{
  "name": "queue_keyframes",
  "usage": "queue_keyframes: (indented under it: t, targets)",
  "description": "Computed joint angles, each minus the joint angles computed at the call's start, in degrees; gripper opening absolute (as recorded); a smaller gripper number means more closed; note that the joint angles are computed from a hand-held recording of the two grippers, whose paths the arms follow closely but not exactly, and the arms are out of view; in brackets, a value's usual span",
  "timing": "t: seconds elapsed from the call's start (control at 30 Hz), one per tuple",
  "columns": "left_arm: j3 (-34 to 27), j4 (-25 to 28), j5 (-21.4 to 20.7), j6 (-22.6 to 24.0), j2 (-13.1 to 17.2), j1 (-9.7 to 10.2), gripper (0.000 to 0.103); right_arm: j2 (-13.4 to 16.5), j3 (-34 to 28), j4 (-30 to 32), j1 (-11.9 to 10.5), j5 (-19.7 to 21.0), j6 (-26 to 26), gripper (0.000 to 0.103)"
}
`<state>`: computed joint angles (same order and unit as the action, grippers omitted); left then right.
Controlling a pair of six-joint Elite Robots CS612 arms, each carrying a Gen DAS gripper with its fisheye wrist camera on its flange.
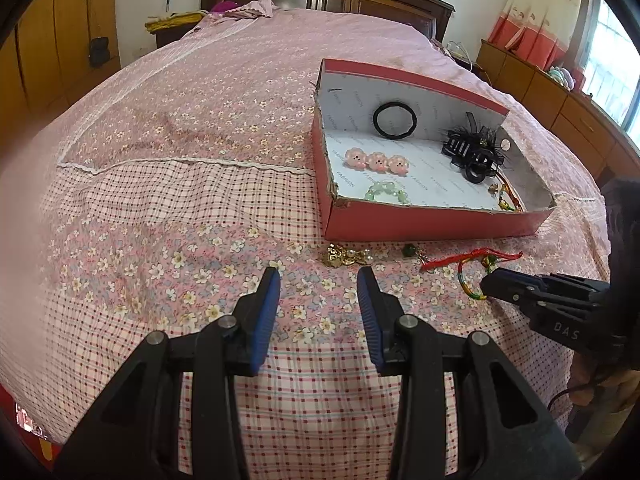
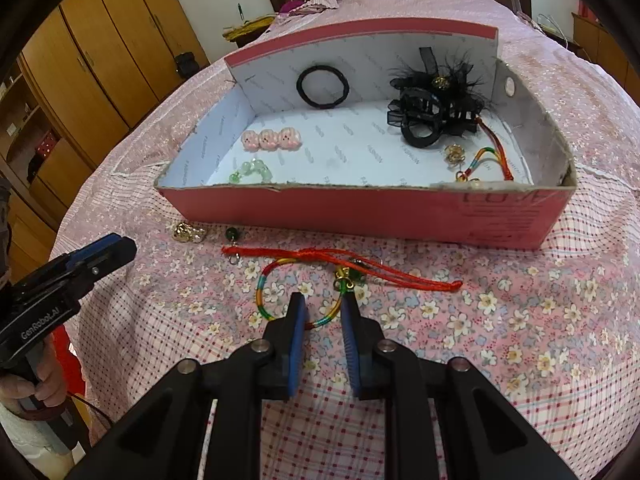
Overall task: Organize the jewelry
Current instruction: 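Close the right tool on the rainbow cord bracelet and lift it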
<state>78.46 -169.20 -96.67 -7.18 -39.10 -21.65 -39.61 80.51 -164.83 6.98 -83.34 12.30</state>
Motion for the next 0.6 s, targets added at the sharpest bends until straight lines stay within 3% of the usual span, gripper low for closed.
queue_keyframes:
  t: [0.17, 0.23, 0.33, 0.6]
  targets:
    - [0.06, -0.03, -0.08, -0.10, -0.04, 0.00, 0.031, 0.62, -0.68, 0.10, 0.13, -0.30, -0.46, 0.020]
    - [0.06, -0.03, -0.08, -0.10, -0.04, 0.00, 0.031, 0.71, -0.71, -0.38, 0.22, -0.81, -0.72, 0.009]
    - [0.10, -0.10, 0.06, 0.07, -0.06, 0.00, 0.031, 0.61, -0.52, -0.94, 0.19, -0.64, -0.76, 0.006]
    - [0.33, -0.25, 0.10, 0.38, -0.23, -0.16, 0.031, -1.61, 2.82, -5.24, -0.03, 0.50, -2.89, 0.005]
